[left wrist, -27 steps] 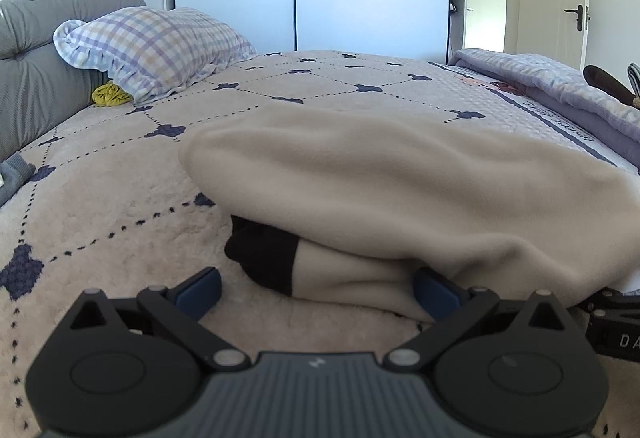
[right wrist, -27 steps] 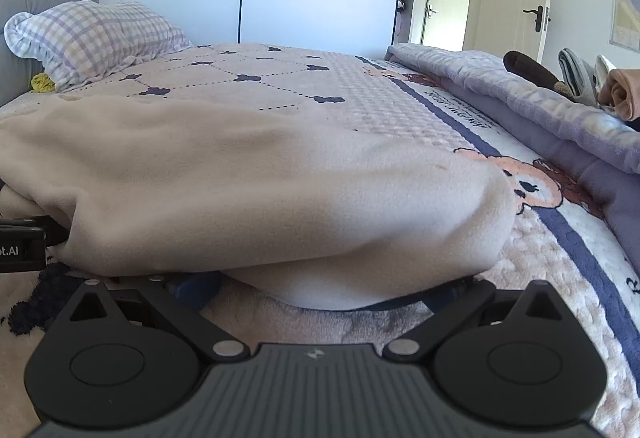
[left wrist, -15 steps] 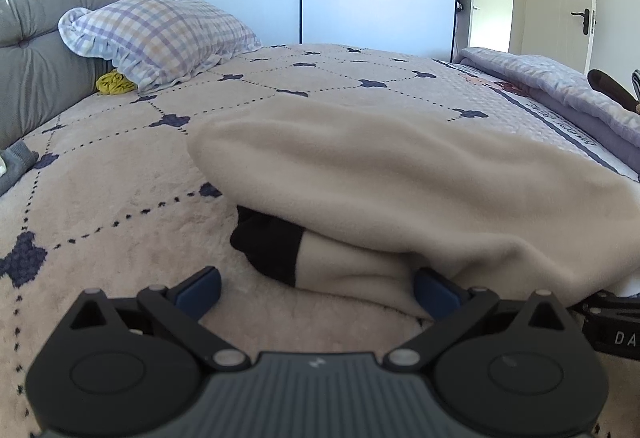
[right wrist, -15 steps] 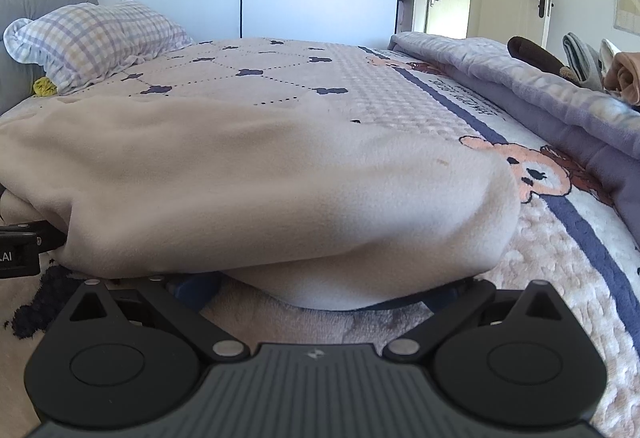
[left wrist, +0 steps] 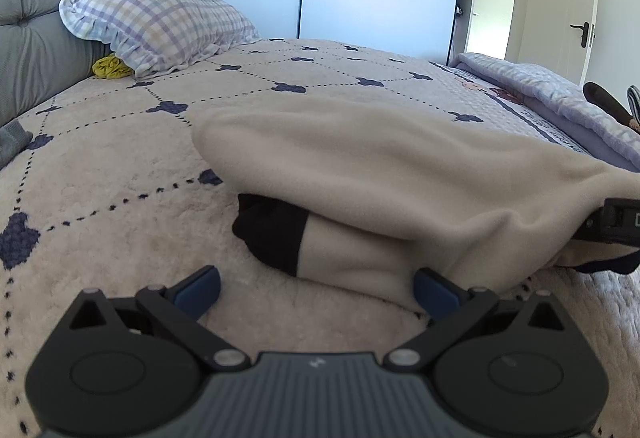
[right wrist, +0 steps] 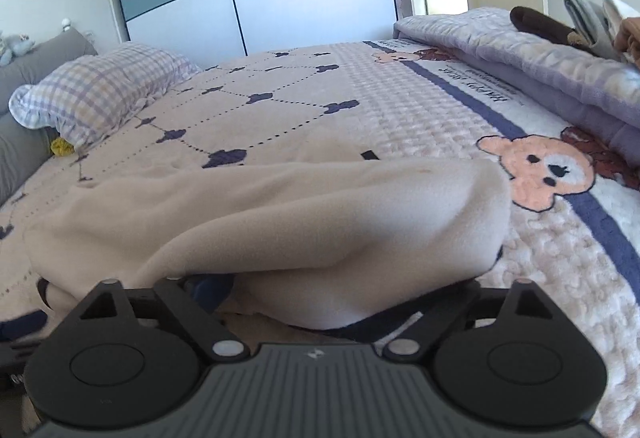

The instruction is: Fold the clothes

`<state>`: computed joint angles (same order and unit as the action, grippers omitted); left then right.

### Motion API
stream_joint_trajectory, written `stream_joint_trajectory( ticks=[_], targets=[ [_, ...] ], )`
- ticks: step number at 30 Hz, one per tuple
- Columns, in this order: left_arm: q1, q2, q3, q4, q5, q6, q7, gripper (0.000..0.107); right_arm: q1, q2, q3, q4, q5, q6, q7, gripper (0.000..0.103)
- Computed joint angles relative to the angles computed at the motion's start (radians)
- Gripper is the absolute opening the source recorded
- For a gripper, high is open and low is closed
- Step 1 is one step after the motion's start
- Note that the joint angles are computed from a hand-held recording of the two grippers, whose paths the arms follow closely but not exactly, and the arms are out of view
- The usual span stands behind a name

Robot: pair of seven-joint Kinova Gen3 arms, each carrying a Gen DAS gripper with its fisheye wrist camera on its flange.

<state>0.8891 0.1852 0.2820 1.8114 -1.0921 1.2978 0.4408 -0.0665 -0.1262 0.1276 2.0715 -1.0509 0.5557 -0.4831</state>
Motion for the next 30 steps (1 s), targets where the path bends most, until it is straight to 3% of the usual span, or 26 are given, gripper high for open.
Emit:
stream_joint_trajectory(
  ticks=[1, 4, 7, 9, 14, 17, 20, 23, 25, 27, 30],
  targets=[
    [0.000, 0.003, 0.000, -0.004, 0.000, 0.003, -0.003, 0.103, 0.001, -0.004, -0.002, -0.009, 0.014, 0.015, -0.015, 0.050],
    [0.000, 0.003, -0.001, -0.008, 0.008, 0.005, -0.016, 0.103, 0.018, -0.021, 0.002, -0.029, 0.009, 0.076, -0.014, 0.040],
    [-0.002, -0.008, -0.001, 0.003, 0.007, -0.008, -0.002, 0.103, 0.036, -0.042, 0.065, -0.059, -0.061, 0.196, 0.051, 0.037],
    [-0.009, -0.009, 0.000, -0.001, 0.014, -0.012, -0.008, 0.103, 0.062, -0.062, 0.067, -0.087, -0.083, 0.247, 0.076, 0.037],
    [0.008, 0.070, -0.012, -0.119, 0.069, 0.085, -0.170, 0.103, 0.038, -0.099, 0.113, -0.178, -0.133, 0.288, 0.069, 0.036],
    [0.019, 0.054, -0.031, -0.108, 0.082, 0.063, -0.162, 0.103, 0.044, -0.108, 0.123, -0.218, -0.130, 0.297, 0.033, 0.035],
    [0.040, 0.055, -0.036, -0.075, 0.033, 0.062, -0.097, 0.103, 0.013, -0.141, 0.165, -0.208, -0.177, 0.278, 0.102, 0.031],
    [0.039, 0.056, -0.036, -0.077, 0.029, 0.065, -0.100, 0.103, -0.110, -0.184, 0.300, -0.198, -0.262, 0.229, 0.104, 0.009],
    [0.036, 0.056, -0.035, -0.081, 0.034, 0.064, -0.107, 0.103, -0.130, -0.187, 0.344, -0.232, -0.264, 0.229, 0.036, 0.001],
    [0.033, 0.057, -0.035, -0.087, 0.039, 0.065, -0.116, 0.103, -0.086, -0.136, 0.316, -0.297, -0.200, 0.294, 0.011, 0.003],
    [0.032, 0.056, -0.036, -0.087, 0.043, 0.064, -0.119, 0.103, 0.050, -0.031, 0.192, -0.349, -0.078, 0.405, 0.012, 0.007]
  ],
)
